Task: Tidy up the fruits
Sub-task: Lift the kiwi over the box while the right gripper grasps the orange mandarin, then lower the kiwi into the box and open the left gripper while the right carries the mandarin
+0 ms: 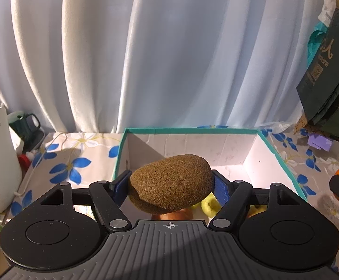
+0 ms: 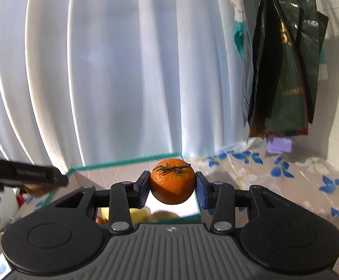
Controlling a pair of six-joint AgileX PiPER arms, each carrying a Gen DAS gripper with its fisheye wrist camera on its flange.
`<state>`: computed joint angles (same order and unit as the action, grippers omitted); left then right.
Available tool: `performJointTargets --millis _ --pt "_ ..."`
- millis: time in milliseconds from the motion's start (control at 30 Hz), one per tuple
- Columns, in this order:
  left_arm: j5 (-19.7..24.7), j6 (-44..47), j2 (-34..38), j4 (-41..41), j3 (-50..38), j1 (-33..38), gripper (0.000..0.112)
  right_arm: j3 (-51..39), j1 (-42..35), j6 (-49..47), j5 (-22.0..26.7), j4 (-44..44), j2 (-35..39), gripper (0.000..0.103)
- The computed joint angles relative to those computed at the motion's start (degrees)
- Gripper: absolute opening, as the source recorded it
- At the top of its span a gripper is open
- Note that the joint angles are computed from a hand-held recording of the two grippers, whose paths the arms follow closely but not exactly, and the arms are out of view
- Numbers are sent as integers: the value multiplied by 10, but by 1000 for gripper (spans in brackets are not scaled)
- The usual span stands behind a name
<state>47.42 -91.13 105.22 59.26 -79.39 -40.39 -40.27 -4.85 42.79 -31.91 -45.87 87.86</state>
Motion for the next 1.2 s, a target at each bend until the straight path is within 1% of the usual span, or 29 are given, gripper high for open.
performJointTargets --millis 67,233,400,767,1200 --pt "7 4 8 -8 -8 0 77 -1 8 -14 -3 19 -2 40" --pt "9 12 19 -22 -12 1 77 4 10 1 -19 7 -1 40" --pt "4 13 25 -28 -11 6 77 11 16 -34 -28 33 -3 40" --pt "-11 54 60 -67 -36 28 77 -11 40 -72 -10 72 31 40" --pt "-31 106 101 -117 -66 54 77 -51 61 -99 12 98 79 40"
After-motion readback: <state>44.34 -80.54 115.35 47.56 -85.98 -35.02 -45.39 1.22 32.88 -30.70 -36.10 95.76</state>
